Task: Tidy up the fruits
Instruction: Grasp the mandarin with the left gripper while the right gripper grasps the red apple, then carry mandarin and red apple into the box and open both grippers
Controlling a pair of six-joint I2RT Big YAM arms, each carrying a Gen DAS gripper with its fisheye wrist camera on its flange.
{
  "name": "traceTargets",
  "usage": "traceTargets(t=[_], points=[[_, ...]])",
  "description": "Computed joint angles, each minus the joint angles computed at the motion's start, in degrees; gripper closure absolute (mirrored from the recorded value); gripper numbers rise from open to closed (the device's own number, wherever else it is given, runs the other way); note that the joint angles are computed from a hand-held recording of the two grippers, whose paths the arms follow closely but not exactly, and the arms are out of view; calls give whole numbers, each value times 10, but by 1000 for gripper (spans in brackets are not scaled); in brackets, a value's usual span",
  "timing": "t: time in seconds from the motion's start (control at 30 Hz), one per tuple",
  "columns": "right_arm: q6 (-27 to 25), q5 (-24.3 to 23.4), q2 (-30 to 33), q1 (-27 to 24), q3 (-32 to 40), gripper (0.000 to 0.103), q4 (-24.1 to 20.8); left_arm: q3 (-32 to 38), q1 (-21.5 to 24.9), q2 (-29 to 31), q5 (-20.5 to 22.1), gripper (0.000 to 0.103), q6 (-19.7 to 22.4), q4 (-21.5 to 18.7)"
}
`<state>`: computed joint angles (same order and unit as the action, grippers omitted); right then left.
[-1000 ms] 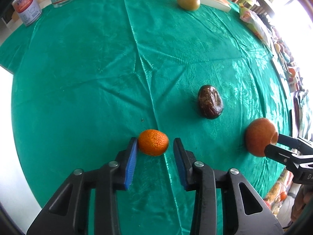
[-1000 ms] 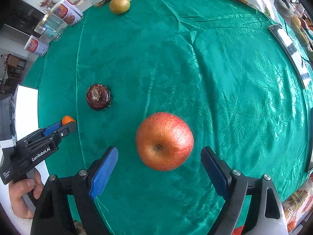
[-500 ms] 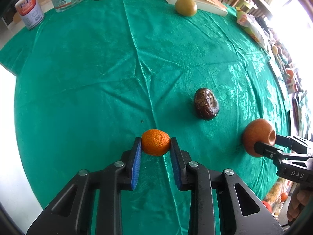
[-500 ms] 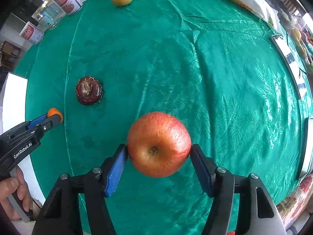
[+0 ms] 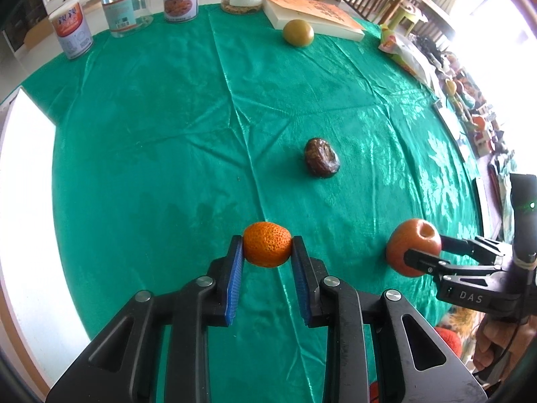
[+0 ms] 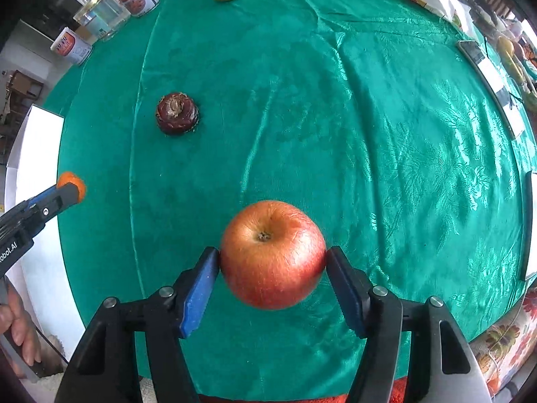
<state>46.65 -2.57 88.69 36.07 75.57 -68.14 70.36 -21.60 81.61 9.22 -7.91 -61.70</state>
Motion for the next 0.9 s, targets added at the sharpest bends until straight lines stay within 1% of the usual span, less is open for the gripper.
traceTargets(t=[0.07, 0.13, 0.2, 0.27, 0.33, 0.43, 0.53, 0.6, 0.7, 0.77, 0.83, 0.9], points=[[-6, -9, 2, 0, 3, 37, -11, -6, -3, -4, 1, 75, 1, 2], [-22, -16, 14, 3, 15, 36, -37, -9, -7, -6, 2, 75, 1, 3], [-27, -18, 26, 6, 25, 36, -50, -10, -9, -6, 2, 75, 1, 4], [-33, -30, 35, 6, 29, 36, -55, -11, -12, -6, 1, 75, 2, 6], [-33, -34, 42, 7, 27, 34, -47, -12, -13, -6, 2, 75, 3, 7], [-26, -23, 55, 10, 38, 34, -37, -15, -12, -8, 3, 75, 7, 7], [-12, -19, 41, 11, 34, 35, -25, -16, -7, -15, 7, 75, 14, 4], [-4, -13, 12, 18, 34, 35, -21, -11, 6, -28, 22, 75, 22, -5], [-8, -9, -11, 33, 83, 35, -23, 10, 37, -63, 36, 75, 49, -32], [-13, 4, -8, 55, 142, 35, -31, 32, 69, -92, 47, 75, 78, -57], [-26, 17, 14, 84, 220, 35, -46, 50, 113, -123, 52, 75, 117, -82], [-41, 13, 57, 112, 309, 35, -55, 64, 169, -150, 60, 75, 160, -106]])
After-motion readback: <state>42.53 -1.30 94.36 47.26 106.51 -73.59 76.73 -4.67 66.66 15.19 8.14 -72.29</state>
